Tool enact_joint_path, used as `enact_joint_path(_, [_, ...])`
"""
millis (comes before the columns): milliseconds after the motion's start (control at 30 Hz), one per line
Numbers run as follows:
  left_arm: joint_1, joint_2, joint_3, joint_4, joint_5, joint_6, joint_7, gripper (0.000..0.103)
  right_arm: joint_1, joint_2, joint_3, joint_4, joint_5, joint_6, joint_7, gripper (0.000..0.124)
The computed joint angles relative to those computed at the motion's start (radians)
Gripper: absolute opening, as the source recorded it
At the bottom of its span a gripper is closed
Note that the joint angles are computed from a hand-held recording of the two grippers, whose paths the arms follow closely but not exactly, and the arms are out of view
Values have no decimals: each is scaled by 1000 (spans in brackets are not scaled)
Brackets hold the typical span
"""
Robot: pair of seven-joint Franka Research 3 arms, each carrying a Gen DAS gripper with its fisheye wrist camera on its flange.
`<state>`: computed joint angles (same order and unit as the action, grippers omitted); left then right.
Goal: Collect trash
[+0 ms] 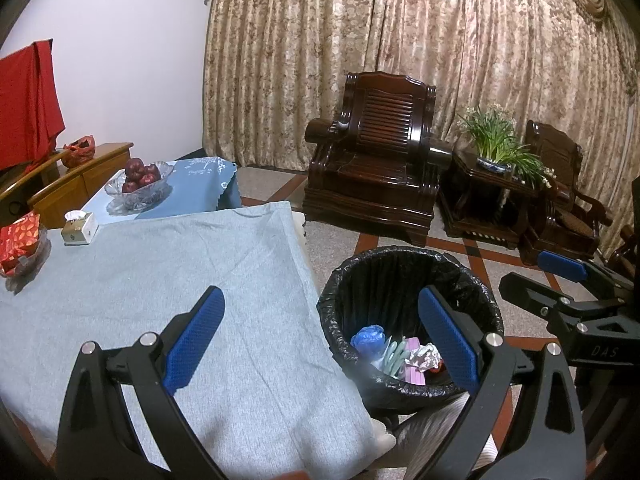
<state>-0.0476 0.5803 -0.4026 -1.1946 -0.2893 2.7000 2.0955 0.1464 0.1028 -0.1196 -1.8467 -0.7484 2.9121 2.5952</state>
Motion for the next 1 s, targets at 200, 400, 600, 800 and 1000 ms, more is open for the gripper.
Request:
enact_joint_path(200, [0,2,-1,4,2,-1,0,95,1,0,0,0,-2,0,2,97])
enact_joint_path(400, [0,2,0,6,3,-4,-2,95,1,0,0,0,2,-1,-2,97])
enact_joint_path(600, [-1,2,1,7,4,-6,-3,95,3,4,-1,0,11,-2,-9,97])
enact_joint_path(800, [-2,2,2,8,4,-8,-5,95,6,7,-4,-1,12,0,-9,97])
enact_joint_path(1000, [-2,2,2,7,3,-8,-5,95,8,9,-6,-1,12,3,-10,97])
